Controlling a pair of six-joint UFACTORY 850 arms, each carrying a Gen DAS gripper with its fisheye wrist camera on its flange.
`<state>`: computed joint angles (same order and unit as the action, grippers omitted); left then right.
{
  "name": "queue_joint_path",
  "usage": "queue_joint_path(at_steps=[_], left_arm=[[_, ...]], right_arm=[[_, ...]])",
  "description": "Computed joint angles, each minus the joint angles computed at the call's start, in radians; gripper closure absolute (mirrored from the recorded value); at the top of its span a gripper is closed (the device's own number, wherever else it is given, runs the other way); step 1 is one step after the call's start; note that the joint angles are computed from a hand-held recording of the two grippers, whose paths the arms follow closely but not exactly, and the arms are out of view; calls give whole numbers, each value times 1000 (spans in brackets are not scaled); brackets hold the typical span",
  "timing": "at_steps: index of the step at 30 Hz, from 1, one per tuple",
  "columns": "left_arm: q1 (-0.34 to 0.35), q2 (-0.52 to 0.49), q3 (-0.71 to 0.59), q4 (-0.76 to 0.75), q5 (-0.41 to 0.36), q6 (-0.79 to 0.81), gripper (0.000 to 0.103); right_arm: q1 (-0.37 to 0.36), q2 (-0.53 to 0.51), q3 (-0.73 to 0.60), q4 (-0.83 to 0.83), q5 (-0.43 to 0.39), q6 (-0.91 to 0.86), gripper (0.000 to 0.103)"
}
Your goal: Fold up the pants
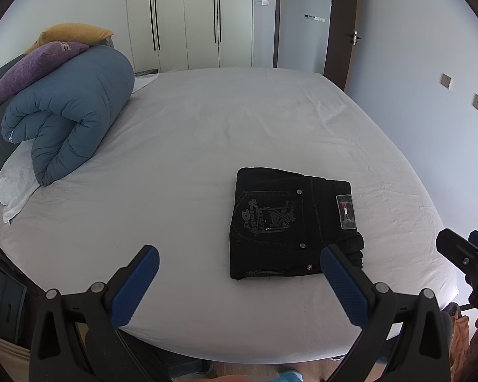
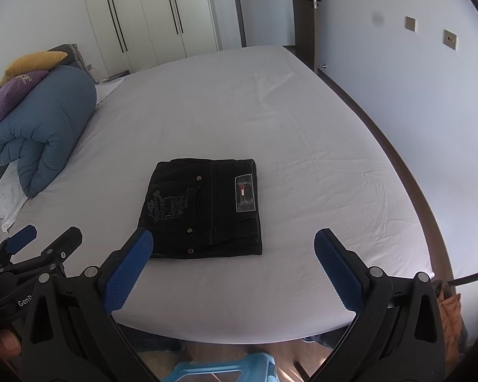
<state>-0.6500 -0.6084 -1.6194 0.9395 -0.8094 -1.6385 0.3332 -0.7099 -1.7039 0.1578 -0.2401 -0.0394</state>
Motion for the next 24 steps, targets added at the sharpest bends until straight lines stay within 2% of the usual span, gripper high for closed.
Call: queue_joint_path(at_steps=[24], left_arm=[[-8,-4,1,-2,1,-7,0]], right_arm=[[-1,0,7,12,2,-9,0]])
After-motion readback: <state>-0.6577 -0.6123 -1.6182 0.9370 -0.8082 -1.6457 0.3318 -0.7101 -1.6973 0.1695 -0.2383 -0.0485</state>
